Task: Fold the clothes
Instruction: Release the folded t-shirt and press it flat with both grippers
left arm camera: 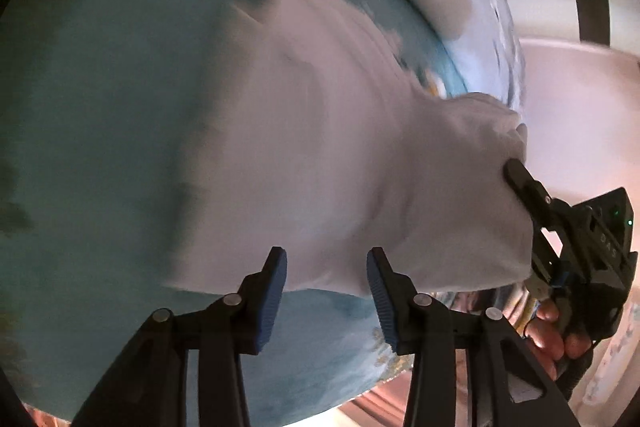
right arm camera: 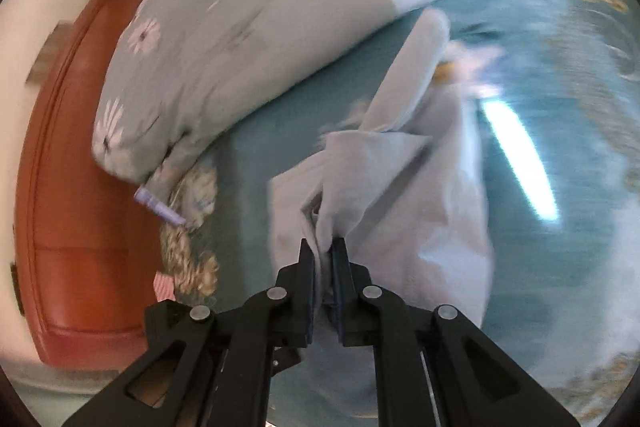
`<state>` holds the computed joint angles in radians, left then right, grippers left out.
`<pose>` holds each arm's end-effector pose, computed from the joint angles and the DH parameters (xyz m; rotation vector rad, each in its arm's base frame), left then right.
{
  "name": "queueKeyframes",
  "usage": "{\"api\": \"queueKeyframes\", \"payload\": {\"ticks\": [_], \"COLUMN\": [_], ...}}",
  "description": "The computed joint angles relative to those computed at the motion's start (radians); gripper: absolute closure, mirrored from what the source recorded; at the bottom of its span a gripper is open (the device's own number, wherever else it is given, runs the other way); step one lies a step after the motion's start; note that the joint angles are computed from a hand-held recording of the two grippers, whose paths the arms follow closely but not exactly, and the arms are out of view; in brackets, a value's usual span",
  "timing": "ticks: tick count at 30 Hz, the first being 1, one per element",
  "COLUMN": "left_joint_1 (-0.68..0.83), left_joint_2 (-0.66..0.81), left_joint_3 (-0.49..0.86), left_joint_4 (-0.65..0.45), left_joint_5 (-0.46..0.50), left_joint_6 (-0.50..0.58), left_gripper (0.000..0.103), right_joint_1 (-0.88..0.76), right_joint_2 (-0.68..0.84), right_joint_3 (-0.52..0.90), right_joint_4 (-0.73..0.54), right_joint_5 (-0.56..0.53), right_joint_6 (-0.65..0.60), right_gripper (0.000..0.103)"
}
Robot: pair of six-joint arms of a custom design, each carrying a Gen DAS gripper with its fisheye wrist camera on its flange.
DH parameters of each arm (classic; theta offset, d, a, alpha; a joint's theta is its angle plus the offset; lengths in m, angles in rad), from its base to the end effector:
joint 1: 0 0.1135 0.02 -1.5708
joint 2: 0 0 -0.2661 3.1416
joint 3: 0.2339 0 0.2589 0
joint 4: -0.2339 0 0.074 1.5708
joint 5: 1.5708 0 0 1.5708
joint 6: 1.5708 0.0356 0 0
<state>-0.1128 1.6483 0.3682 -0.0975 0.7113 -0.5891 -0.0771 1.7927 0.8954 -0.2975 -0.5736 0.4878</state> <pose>0.1858 -0.0444 0.0556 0.5764 -2.8124 1.0963 0.3212 -0.0054 0.1170 0.6195 2.6891 0.9024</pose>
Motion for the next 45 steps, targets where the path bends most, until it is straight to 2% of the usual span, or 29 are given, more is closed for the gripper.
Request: {"api": "queueKeyframes", "payload": {"ticks": [3,6,10,16,19,22,28,30,31,32,34,37,41,43,44,45], "left_joint_1": [0.290,0.429,0.561,0.609,0.538,0.432,0.181,0.125,0.112,0.127,0.162,0.220,0.237,0.262,0.278,0.294], "left_joint_2": [0.005,0.054,0.114,0.199,0.216,0.242,0.373,0.381,0.364,0.349,0.319,0.276,0.365,0.393,0.395,0.398], "left_joint_3": [0.063,0.083,0.126,0.189,0.201,0.209,0.302,0.300,0.280,0.258,0.217,0.161,0.168,0.182,0.187,0.192], "left_joint_4": [-0.260,-0.334,-0.399,-0.454,-0.436,-0.383,-0.202,-0.126,-0.086,-0.083,-0.084,-0.102,-0.141,-0.160,-0.172,-0.185], "left_joint_5": [-0.002,0.000,-0.013,-0.002,0.053,0.121,0.120,0.101,0.092,0.107,0.140,0.188,0.082,0.088,0.097,0.107], "left_joint_6": [0.295,0.417,0.539,0.608,0.575,0.514,0.229,0.154,0.129,0.127,0.129,0.144,0.239,0.268,0.283,0.299], "left_gripper": [0.053,0.053,0.053,0.053,0.050,0.046,0.043,0.050,0.075,0.097,0.095,0.096,0.095,0.094,0.093,0.091], "right_joint_1": [0.153,0.257,0.344,0.380,0.327,0.233,0.078,0.038,0.023,0.011,0.000,-0.001,0.005,0.002,-0.001,-0.004], "right_joint_2": [0.137,0.266,0.373,0.335,0.192,0.051,-0.047,-0.045,-0.040,-0.029,-0.022,0.004,0.056,0.086,0.096,0.102], "right_joint_3": [0.084,0.169,0.232,0.205,0.065,-0.085,-0.274,-0.334,-0.361,-0.392,-0.430,-0.467,-0.483,-0.495,-0.502,-0.507], "right_joint_4": [0.076,0.108,0.134,0.109,0.150,0.170,0.120,0.159,0.184,0.228,0.299,0.386,0.440,0.487,0.513,0.532], "right_joint_5": [0.023,0.041,0.054,0.062,0.124,0.173,0.185,0.153,0.136,0.108,0.072,0.029,0.023,0.016,0.010,0.005], "right_joint_6": [0.116,0.193,0.259,0.258,0.302,0.334,0.305,0.323,0.334,0.353,0.381,0.397,0.402,0.414,0.421,0.425], "right_gripper": [0.095,0.095,0.098,0.096,0.096,0.091,0.087,0.086,0.086,0.085,0.084,0.072,0.070,0.070,0.072,0.087]}}
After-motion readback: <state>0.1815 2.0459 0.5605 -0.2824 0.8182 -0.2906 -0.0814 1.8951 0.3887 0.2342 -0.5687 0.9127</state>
